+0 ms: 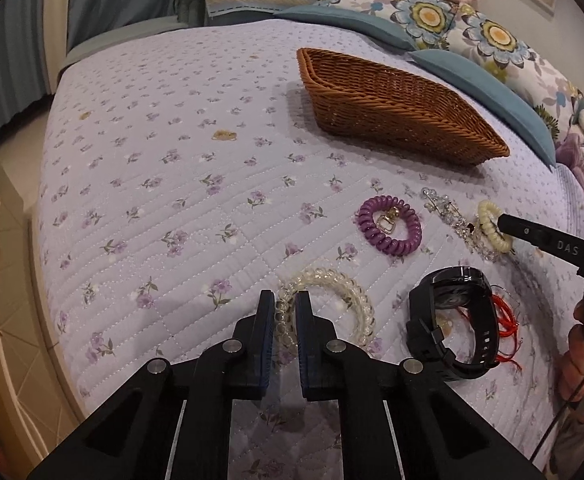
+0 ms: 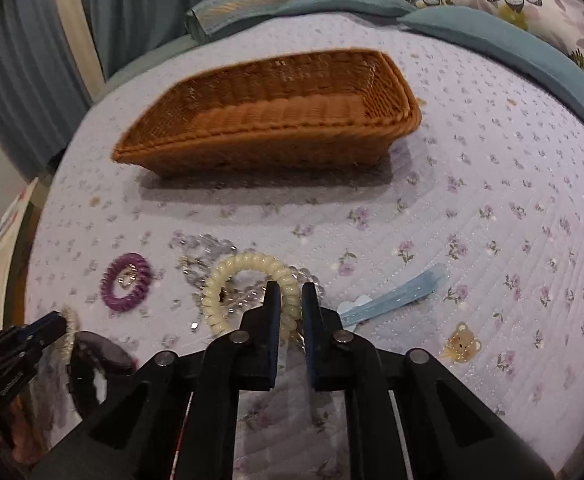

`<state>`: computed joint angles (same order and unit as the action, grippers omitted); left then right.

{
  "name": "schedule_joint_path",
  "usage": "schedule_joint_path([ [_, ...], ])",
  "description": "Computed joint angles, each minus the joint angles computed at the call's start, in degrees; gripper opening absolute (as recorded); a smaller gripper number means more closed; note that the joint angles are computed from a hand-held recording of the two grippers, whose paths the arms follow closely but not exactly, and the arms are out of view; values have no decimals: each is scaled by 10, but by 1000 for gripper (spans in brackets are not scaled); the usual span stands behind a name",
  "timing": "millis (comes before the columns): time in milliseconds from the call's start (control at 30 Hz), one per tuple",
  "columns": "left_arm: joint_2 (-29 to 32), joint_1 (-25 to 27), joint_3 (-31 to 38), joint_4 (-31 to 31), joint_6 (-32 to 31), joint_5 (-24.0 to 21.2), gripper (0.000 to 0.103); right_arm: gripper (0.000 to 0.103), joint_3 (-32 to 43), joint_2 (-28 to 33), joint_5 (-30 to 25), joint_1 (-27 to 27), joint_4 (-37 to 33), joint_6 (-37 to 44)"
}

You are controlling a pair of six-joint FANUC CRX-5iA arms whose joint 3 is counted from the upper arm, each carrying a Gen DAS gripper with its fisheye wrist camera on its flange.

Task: Organize jewelry
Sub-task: 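Carry both bracelets into the wicker basket and open both tools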

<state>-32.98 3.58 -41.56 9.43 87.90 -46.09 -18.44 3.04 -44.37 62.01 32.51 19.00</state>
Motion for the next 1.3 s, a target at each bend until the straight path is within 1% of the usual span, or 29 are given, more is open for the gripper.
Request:
schedule_joint_path([
  [67,-6,3,-5,11,-9,3,10,12,-8,-9,5,3,10,-9],
  [133,-19,13,-18,44,-35,8,9,12,-16,-20,9,7,20,-21],
  [167,-23,12,-18,51,-39,12,9,12,-19,-26,11,8,26,-27],
  [367,-22,-12,11,59,-51,39,9,12,-27,-59,17,8,68,-52],
  [433,-10,-19,24,78,-70,59,9,12,-20,-62,22,2,80,-52],
  [500,15,-27,42,107,-95,85,9,12,-3,-56,26,-8,87,-38],
  [600,57,-43,75,139,-125,122,9,12,41,-29,19,-30,96,-13],
  [700,128,-56,124,183,-156,152,9,12,90,9,20,-57,102,14],
  [767,179,-58,157,215,-172,158,9,12,138,49,14,-78,85,49],
  [800,203,-60,173,220,-169,160,9,12,161,68,9,-86,70,69],
  [867,248,-62,207,222,-164,154,9,12,213,107,0,-105,25,116],
  [900,275,-63,234,202,-145,146,9,12,241,128,-12,-114,1,138],
  [967,325,-66,285,165,-112,122,9,12,293,165,-34,-132,-54,182],
  [1000,355,-66,310,163,-109,103,9,12,308,176,-41,-138,-75,195],
  [1033,369,-65,316,170,-111,93,9,12,341,199,-58,-149,-111,219],
  [1100,408,-66,353,152,-89,69,9,12,370,222,-78,-159,-141,236],
  [1167,430,-71,377,124,-67,52,9,12,400,244,-97,-169,-175,257],
  [1300,462,-84,421,55,-19,20,9,12,425,268,-121,-173,-190,271],
])
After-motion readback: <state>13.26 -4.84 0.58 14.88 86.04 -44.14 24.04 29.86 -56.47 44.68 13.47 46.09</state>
